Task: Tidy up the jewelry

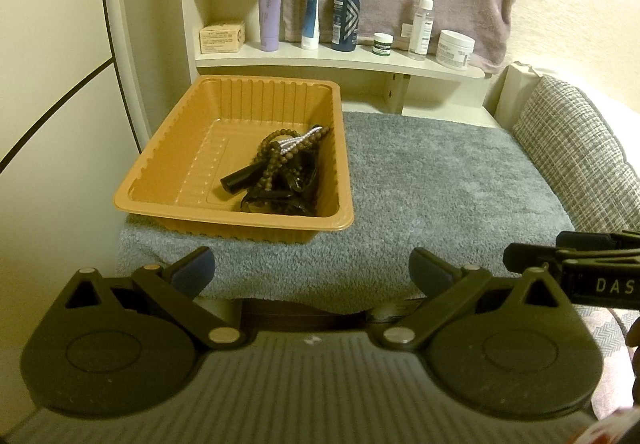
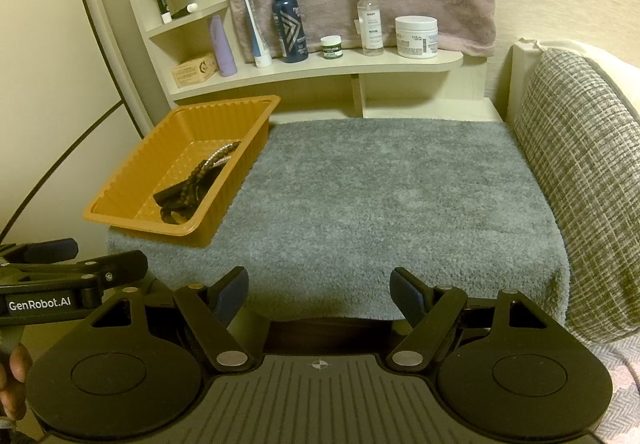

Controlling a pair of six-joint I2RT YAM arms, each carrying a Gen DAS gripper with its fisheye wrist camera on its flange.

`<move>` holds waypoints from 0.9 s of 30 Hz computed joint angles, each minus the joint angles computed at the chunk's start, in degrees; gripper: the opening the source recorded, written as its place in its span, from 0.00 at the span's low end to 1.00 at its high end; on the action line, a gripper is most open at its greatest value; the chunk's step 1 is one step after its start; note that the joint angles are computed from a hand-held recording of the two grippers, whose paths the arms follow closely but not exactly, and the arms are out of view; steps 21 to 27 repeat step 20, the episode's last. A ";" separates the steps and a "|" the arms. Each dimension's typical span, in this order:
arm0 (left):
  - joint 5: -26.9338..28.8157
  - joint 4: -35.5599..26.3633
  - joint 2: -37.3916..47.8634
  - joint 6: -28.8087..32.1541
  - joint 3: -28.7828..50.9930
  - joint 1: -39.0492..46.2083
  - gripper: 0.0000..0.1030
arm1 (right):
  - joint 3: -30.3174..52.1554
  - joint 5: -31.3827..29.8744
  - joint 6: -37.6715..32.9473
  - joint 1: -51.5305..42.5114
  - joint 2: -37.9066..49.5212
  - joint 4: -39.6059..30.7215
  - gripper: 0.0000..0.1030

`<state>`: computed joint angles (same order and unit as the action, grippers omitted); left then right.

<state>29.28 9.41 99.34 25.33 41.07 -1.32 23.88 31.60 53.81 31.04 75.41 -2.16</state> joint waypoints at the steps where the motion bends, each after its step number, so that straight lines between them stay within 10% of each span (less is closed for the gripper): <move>1: 0.03 -0.10 0.00 -0.01 0.09 -0.04 1.00 | 0.04 -0.12 -0.12 -0.15 0.01 0.05 0.75; 27: 1.02 0.45 0.50 0.03 0.18 -0.01 1.00 | -0.24 -0.64 -0.87 -0.67 -0.44 0.29 0.75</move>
